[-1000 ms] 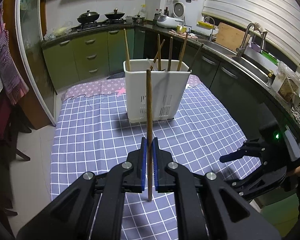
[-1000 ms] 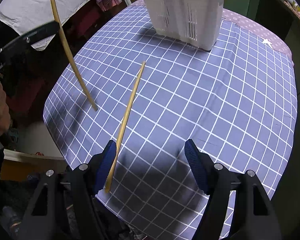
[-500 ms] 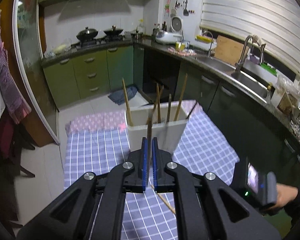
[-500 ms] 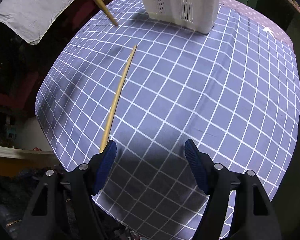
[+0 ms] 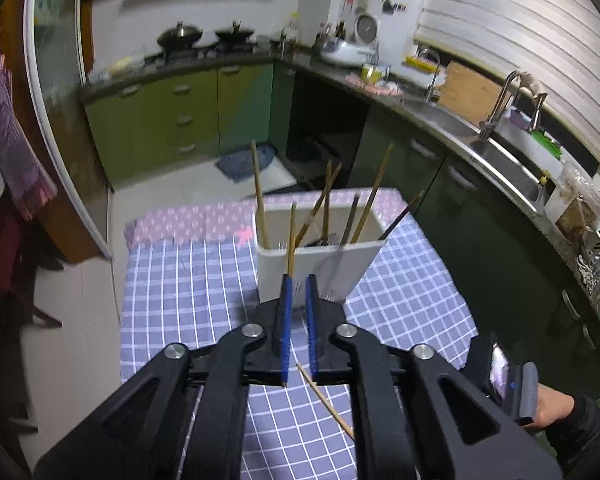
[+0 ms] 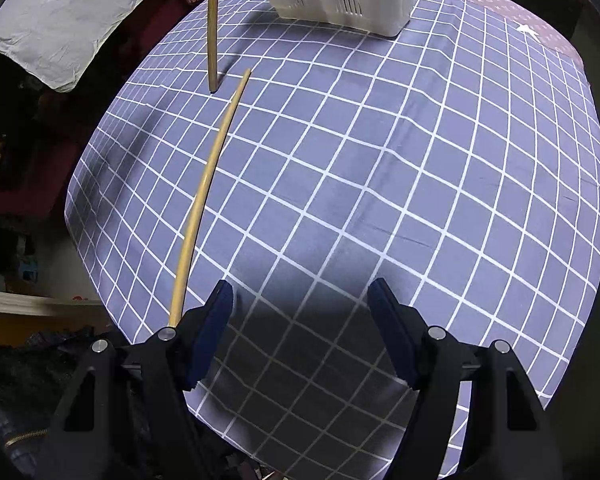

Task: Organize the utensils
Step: 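Carry the upright chopstick in the left tool to the caddy while the right tool approaches the last chopstick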

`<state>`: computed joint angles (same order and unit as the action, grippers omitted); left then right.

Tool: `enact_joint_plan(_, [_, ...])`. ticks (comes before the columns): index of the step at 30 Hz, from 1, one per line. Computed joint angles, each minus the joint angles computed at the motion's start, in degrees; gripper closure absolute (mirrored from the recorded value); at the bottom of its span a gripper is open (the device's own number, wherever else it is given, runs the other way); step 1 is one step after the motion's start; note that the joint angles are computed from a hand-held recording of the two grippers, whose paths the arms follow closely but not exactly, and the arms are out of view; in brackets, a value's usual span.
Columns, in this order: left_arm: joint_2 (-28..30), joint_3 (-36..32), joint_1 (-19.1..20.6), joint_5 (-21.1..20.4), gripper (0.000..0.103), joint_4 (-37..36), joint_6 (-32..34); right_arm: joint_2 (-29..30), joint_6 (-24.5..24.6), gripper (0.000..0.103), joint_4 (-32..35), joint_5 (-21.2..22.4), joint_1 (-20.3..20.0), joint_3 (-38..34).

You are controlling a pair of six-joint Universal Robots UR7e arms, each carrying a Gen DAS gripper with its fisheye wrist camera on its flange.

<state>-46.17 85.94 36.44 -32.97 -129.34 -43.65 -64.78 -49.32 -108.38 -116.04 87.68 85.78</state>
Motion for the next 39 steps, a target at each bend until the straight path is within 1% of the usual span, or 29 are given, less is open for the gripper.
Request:
enact_joint_plan(2, [0.53,0.37,0.76,0.60,0.085,1.00,-0.73,-0.05,0.07,0.033,-0.18,0.03,0.09,0.23])
enact_joint_plan(3, [1.08,0.92,1.15,1.27,0.075,0.06,0.04,-0.06,0.09,0.033,-0.11,0.11,0.08,0.23])
enact_joint_plan(4, [1.51,1.42,1.38,1.87,0.062,-1.02,0.52,-0.08,0.12,0.033,-0.17,0.14,0.09,0.32])
enact_joint_plan(5, [2.10,2.65,1.79,2.46,0.058,-3.73,1.93,-0.15,0.15,0.033,-0.23,0.23,0.08,0.44])
enact_joint_plan(8, [3.47,5.03,3.03,2.42,0.058,-10.75,5.18,-0.37,0.24,0.032,-0.40,0.46,0.07,0.87])
enact_joint_plan(11, [4.83,6.50,3.64,5.36,0.058,-16.14,7.02,-0.50,0.25,0.032,-0.10,0.36,0.02,0.85])
enact_joint_plan(12, [5.45,6.65,3.72,6.67,0.058,-18.17,8.52,-0.48,0.13,0.032,-0.05,0.33,-0.01,0.80])
enact_joint_plan(15, [7.12,5.78,3.69,9.75,0.060,-21.10,12.40,-0.43,0.17,0.031,0.35,0.66,-0.07,0.62])
enact_joint_plan(16, [7.44,5.24,3.79,9.97,0.060,-20.84,12.96,-0.35,0.17,0.030,0.63,0.80,-0.14,0.39])
enact_joint_plan(18, [7.74,4.06,4.09,9.77,0.060,-18.63,11.94,-0.32,0.25,0.029,0.78,0.93,-0.12,0.35])
enact_joint_plan(24, [9.21,1.31,5.08,7.18,0.060,-17.90,13.90,-0.47,-0.04,0.028,0.42,0.88,-0.08,0.75])
enact_joint_plan(26, [9.58,0.67,5.38,6.40,0.065,-17.69,14.15,-0.48,-0.01,0.028,0.50,0.97,-0.09,0.72])
enact_joint_plan(27, [9.76,0.32,5.56,5.98,0.072,-17.76,14.68,-0.48,0.02,0.028,0.52,1.07,-0.13,0.73])
enact_joint_plan(30, [10.25,-0.83,6.15,4.84,0.083,-17.30,14.95,-0.54,-0.09,0.028,0.63,1.37,-0.27,0.71])
enact_joint_plan(33, [10.33,-1.09,6.55,4.53,0.088,-17.25,15.49,-0.58,-0.28,0.028,0.85,1.58,-0.41,0.55])
enact_joint_plan(36, [10.26,-1.20,6.86,3.86,0.088,-16.97,15.46,-0.49,-0.61,0.028,1.25,1.62,-0.63,0.04])
enact_joint_plan(38, [10.09,-1.10,7.09,3.39,0.092,-17.22,15.69,-0.43,-0.67,0.027,1.46,1.59,-0.60,-0.20])
enact_joint_plan(39, [9.96,-1.04,7.22,2.80,0.096,-17.28,15.78,-0.49,-0.66,0.027,1.49,1.61,-0.62,-0.15])
